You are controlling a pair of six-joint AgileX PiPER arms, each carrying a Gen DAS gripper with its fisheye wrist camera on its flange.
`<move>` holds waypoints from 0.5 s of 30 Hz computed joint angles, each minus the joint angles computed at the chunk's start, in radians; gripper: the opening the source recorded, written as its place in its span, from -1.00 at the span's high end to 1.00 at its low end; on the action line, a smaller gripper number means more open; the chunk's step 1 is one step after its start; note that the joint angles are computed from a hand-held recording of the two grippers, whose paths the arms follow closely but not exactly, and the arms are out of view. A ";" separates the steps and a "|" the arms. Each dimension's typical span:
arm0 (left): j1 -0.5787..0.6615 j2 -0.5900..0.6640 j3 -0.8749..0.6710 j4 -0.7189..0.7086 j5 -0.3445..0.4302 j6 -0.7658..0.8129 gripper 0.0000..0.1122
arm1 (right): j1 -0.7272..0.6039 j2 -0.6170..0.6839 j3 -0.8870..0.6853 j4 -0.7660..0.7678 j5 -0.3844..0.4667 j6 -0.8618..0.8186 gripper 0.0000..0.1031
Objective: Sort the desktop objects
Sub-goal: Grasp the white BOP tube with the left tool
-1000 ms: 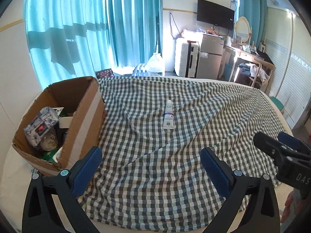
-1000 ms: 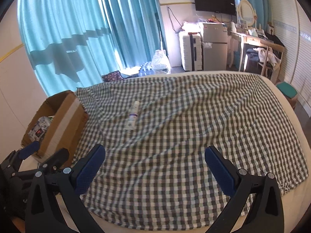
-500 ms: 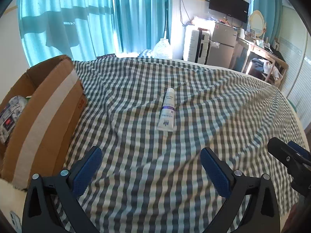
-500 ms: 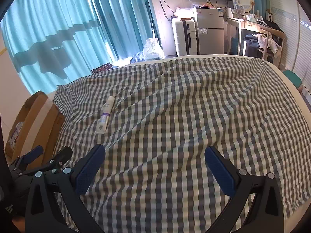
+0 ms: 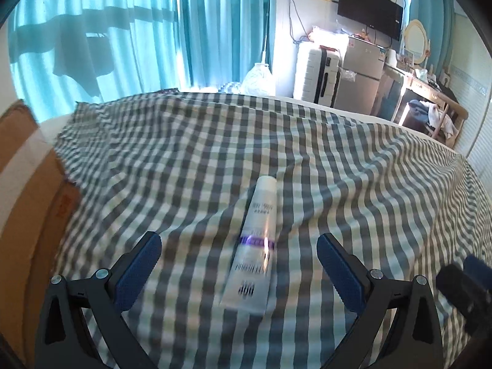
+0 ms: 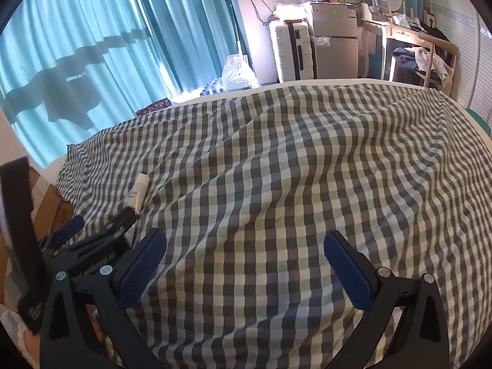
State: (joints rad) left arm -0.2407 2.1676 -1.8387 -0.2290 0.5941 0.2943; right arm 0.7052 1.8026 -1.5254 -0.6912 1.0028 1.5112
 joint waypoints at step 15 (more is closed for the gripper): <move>0.077 0.020 -0.049 -0.218 0.143 0.224 0.54 | 0.042 -0.008 -0.004 0.045 0.057 -0.008 -0.99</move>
State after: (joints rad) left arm -0.1637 2.1881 -1.8880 -0.4473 0.7373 0.5187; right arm 0.7472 1.7947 -1.5295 -0.6463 1.0593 1.5029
